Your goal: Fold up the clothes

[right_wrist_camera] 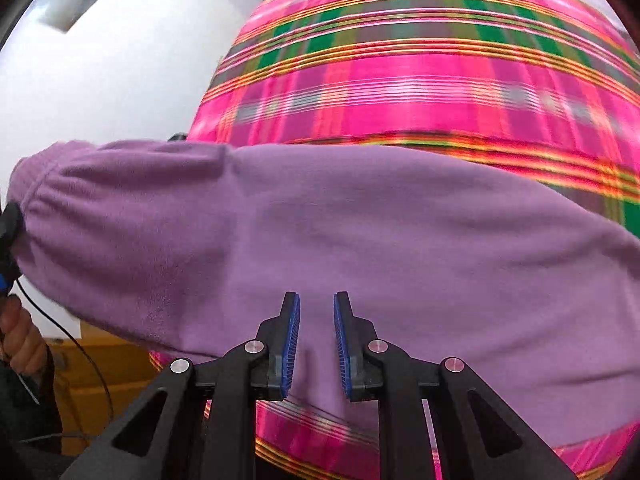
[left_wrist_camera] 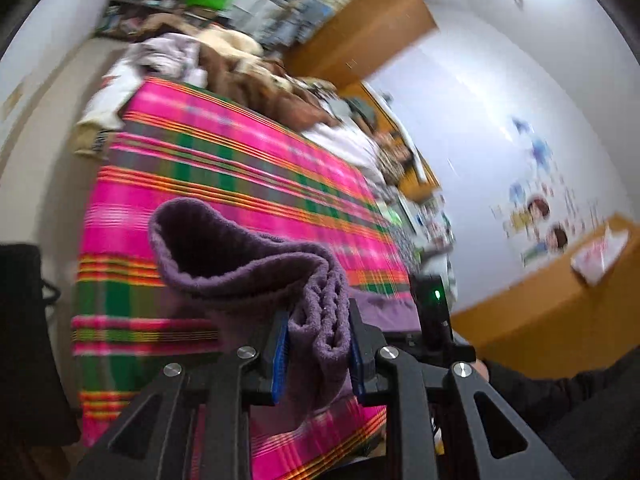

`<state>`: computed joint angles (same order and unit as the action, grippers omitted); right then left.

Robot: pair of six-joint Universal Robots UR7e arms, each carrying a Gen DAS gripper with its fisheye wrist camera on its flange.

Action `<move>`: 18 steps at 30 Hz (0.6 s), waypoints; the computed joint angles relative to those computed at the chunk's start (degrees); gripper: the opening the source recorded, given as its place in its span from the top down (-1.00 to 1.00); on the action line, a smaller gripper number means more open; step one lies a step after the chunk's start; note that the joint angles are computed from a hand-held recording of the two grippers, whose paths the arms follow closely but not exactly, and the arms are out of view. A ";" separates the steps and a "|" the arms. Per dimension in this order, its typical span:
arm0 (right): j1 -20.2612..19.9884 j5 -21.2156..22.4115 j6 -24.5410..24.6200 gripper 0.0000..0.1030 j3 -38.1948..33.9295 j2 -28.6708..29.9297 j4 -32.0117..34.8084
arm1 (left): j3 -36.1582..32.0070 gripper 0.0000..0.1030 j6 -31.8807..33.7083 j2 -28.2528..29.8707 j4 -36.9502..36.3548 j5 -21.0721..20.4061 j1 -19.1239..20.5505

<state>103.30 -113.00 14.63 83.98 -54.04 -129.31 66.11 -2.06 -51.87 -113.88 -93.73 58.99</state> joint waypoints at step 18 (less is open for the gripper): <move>-5.92 -0.64 5.69 0.64 20.56 -18.21 -9.39 | 2.56 0.37 6.41 13.56 16.80 18.72 -11.51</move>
